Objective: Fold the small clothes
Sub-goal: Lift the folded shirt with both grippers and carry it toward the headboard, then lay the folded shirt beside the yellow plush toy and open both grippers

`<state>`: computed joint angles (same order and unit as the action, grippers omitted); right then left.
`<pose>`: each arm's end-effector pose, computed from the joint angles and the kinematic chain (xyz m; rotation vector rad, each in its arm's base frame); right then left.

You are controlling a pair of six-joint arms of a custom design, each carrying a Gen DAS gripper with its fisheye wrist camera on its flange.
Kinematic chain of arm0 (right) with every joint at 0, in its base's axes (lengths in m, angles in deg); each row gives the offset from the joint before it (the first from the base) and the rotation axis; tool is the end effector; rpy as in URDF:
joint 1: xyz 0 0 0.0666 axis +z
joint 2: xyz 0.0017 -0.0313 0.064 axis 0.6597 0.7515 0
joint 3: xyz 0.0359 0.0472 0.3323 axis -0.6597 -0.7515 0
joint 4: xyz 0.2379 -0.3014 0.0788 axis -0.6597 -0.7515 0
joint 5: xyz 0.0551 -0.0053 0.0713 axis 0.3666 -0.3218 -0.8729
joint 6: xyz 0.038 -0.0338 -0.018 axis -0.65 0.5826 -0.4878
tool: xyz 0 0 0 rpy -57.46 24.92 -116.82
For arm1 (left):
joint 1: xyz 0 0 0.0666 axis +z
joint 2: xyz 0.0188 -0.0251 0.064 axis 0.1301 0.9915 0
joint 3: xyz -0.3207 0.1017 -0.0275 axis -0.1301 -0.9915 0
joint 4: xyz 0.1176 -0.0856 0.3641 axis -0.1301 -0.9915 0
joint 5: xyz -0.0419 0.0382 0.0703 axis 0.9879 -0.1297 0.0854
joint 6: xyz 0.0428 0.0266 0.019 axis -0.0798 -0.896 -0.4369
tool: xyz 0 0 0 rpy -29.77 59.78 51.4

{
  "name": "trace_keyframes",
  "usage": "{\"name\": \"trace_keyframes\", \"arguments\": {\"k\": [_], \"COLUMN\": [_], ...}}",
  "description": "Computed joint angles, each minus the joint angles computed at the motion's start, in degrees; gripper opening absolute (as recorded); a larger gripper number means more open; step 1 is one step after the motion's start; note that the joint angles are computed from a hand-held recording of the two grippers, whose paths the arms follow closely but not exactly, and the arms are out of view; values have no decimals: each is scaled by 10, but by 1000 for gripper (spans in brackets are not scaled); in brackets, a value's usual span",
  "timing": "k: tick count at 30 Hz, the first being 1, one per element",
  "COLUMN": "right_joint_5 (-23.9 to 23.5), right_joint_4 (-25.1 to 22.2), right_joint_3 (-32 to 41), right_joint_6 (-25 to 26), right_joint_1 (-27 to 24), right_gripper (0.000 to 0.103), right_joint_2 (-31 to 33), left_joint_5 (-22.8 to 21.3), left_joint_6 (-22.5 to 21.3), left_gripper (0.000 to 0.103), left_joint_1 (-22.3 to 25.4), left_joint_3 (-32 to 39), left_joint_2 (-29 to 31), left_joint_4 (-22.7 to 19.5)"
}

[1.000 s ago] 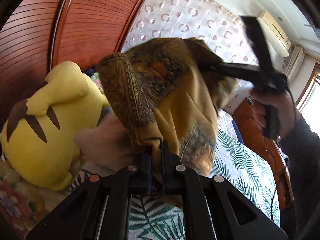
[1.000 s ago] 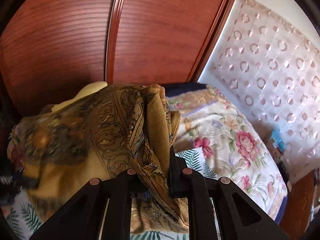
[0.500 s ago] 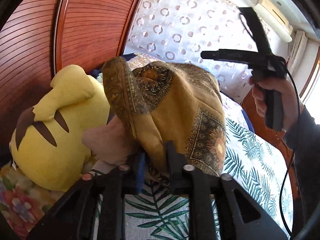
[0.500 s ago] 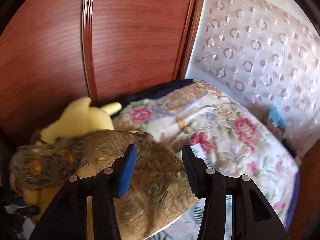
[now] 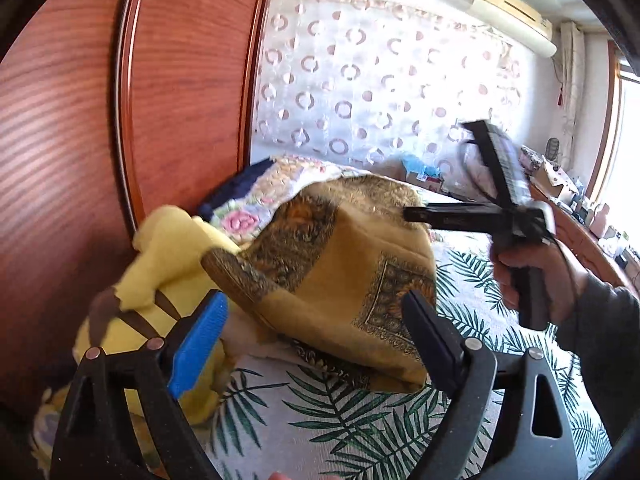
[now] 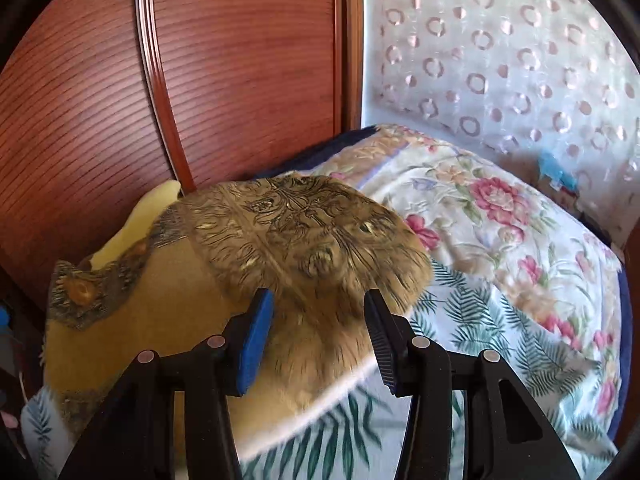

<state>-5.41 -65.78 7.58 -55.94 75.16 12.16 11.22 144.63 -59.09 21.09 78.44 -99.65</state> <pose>0.4575 0.3104 0.4325 -0.8207 2.1610 0.3531 0.1642 -0.3088 0.4540 -0.2380 2.1221 -0.0522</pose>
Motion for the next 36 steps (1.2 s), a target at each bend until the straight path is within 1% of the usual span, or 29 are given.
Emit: {"name": "trace_keyframes", "arguments": {"k": [2,4,8,11,14,17,19,20,22,24,28,29,30,32,34,36], "right_joint_5": [7,9,21,49,86,117,143,157,202,240,345,382,426,498,569,637], "right_joint_4": [37,60,78,66,46,19,-4,-13,-40,-58,-114,-128,-151,-191,-243,-303], "right_joint_3": [-70,-132,-253,-318,-367,-402,-418,-424,-434,-449,-456,-456,-453,-442,-426,-407], "right_joint_6": [-11,-23,-52,-68,-89,-112,-128,-135,-148,-164,-223,-241,-269,-326,-392,-467], "right_joint_1": [3,4,9,19,33,47,61,71,97,122,203,233,271,338,407,473], "right_gripper": [49,49,49,51,57,61,70,72,78,81,82,82,82,82,82,82], "right_joint_2": [-65,-131,-270,-366,-453,-531,-578,-597,-636,-667,-708,-714,-719,-718,-708,-689], "left_joint_5": [-5,-15,-30,-49,-55,-59,-63,-66,-71,-69,-65,-67,-67,-69,-69,-80], "left_joint_6": [-1,0,-9,-26,-36,-51,-51,-53,-58,-65,-63,-64,-65,-57,-62,-61], "left_gripper": [89,89,89,89,89,89,89,89,89,89,89,89,89,89,89,89], "left_joint_1": [-10,-22,-45,-70,-86,-104,-115,-121,-132,-139,-156,-160,-164,-170,-176,-183], "left_joint_3": [8,22,56,92,125,149,174,185,206,220,259,265,274,301,326,347], "left_joint_2": [1,6,29,58,84,103,124,133,148,159,188,193,199,216,229,239], "left_joint_4": [-5,-12,-19,-30,-41,-37,-51,-56,-60,-58,-66,-66,-69,-88,-96,-105]}}
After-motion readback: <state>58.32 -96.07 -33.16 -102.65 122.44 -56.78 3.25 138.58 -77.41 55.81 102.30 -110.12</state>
